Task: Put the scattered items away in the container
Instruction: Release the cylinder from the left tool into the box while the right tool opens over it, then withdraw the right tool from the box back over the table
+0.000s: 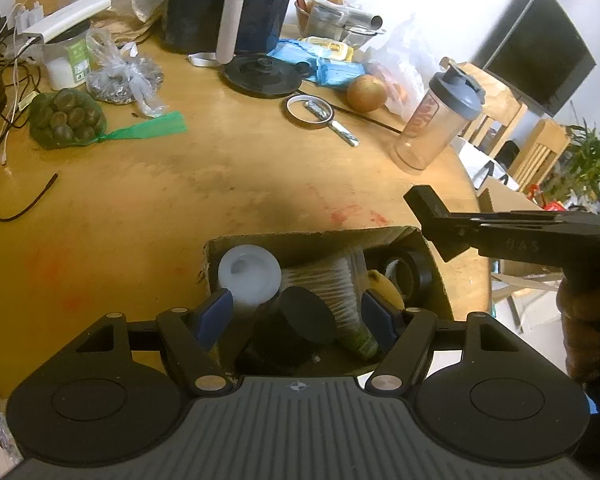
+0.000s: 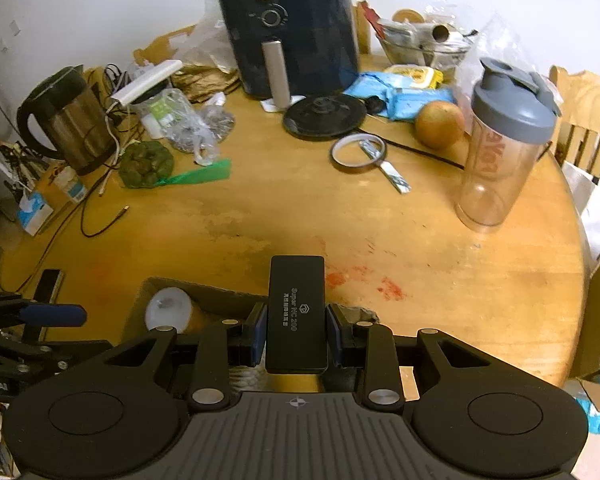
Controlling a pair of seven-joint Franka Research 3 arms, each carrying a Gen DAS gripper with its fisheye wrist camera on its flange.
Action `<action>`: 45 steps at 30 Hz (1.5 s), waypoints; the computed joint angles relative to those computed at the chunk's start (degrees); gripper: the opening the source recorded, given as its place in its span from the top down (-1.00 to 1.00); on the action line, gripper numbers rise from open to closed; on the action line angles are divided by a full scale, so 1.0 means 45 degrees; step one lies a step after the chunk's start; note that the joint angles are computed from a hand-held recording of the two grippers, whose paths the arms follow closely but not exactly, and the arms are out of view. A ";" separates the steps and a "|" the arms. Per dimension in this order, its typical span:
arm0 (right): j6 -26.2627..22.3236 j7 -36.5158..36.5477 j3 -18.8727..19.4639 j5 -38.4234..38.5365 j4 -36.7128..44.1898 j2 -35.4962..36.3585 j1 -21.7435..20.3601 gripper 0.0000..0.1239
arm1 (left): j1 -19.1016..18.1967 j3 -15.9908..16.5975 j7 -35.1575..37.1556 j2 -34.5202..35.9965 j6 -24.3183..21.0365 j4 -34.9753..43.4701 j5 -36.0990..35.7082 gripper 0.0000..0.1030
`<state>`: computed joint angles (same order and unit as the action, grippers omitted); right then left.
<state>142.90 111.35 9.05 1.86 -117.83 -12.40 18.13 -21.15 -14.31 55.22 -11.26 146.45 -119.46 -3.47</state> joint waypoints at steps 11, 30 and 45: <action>-0.0058 -0.0332 -0.0025 0.0081 0.0394 0.0312 0.0133 0.45 | 0.0079 -0.0006 -0.0592 -0.0257 0.0065 -0.0285 0.0250 -0.37; -0.0599 0.0270 -0.0029 -0.1225 0.0643 0.0574 0.0028 -0.49 | 0.0135 0.0046 -0.0629 0.0238 0.0177 0.0135 0.0284 -0.37; -0.1103 0.0679 -0.0077 -0.1717 0.0822 0.0784 -0.0095 -0.66 | 0.0268 -0.0107 -0.0751 0.0728 0.0094 0.0675 0.0563 -0.37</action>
